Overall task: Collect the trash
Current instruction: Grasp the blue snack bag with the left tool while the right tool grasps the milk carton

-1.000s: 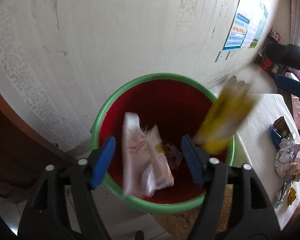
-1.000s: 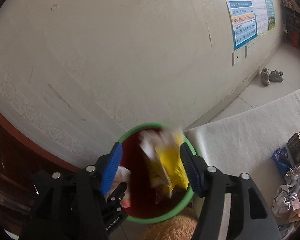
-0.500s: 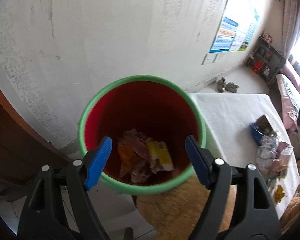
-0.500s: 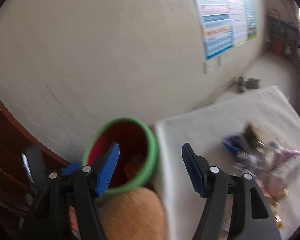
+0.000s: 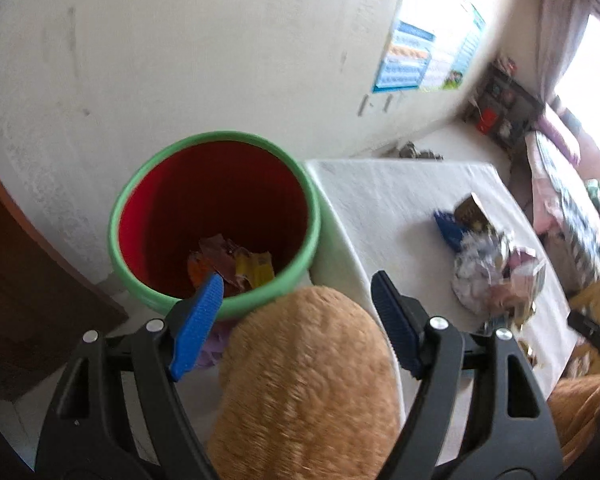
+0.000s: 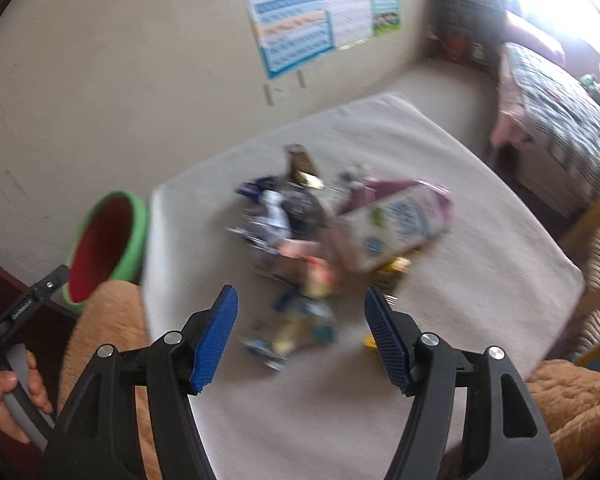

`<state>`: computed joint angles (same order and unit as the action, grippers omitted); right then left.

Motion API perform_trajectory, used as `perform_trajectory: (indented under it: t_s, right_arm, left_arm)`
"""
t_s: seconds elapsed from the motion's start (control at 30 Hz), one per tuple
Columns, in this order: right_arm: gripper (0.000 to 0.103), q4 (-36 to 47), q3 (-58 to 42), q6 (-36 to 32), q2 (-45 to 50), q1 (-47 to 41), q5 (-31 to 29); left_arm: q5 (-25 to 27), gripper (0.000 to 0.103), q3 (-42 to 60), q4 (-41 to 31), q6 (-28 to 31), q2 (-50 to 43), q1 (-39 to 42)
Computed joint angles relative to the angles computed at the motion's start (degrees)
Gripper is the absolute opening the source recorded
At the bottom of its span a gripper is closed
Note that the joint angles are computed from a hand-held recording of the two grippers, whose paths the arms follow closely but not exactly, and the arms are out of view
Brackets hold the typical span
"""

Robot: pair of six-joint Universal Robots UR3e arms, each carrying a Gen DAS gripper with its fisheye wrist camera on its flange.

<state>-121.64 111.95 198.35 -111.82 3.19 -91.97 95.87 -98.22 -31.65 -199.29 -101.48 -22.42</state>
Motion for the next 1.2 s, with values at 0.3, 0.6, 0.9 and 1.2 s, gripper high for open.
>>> perform_trajectory:
  t_s: [0.3, 0.6, 0.9, 1.2]
  right_arm:
    - [0.064, 8.3, 12.6, -7.9, -15.8, -16.4, 10.3]
    - [0.064, 3.0, 15.6, -7.8, -16.4, -23.0, 16.9]
    - [0.064, 5.7, 19.2, -9.5, -20.5, -32.1, 21.7]
    - [0.064, -0.7, 17.4, -7.0, -10.8, -25.7, 17.6]
  left_arm:
    - [-3.9, 0.073, 10.6, -3.3, 3.5, -6.8, -6.1]
    - [-6.5, 0.073, 27.5, -5.7, 7.0, -23.2, -16.2]
    - [-7.3, 0.064, 59.8, -26.2, 11.4, -45.2, -20.5]
    - [-9.8, 0.025, 49.5, -23.6, 12.4, -38.8, -19.0]
